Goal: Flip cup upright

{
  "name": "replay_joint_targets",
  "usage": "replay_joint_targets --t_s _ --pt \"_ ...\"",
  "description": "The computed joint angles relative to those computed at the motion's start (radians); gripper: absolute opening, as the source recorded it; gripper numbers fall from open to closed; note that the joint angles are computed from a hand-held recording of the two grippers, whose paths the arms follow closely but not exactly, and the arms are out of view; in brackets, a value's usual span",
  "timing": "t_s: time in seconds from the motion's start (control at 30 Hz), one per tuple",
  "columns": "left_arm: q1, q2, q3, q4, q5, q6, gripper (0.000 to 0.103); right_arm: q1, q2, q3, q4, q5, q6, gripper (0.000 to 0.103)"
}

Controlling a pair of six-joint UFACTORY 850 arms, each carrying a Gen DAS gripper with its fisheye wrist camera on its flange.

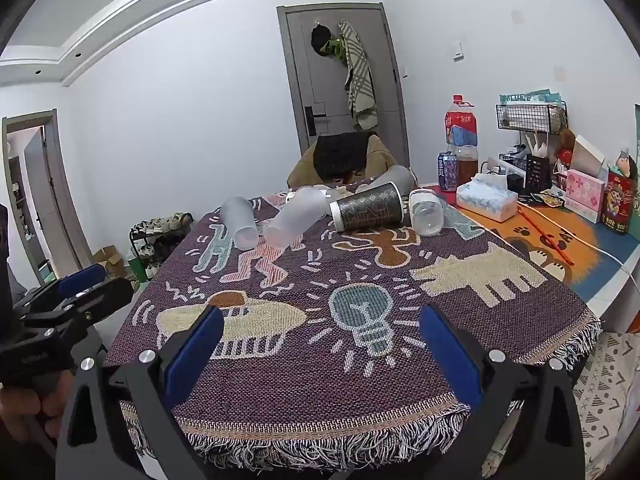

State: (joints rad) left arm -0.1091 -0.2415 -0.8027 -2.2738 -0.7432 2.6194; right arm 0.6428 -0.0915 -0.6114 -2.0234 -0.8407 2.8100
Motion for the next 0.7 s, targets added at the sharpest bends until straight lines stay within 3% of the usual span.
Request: replay_joint_targets --t_s 0.7 --pt "0.003 0.017 0.017 0.003 -0.006 -0.004 0.098 -0.008 -0.011 -0.02 0.011 0.008 -0.034 0.097"
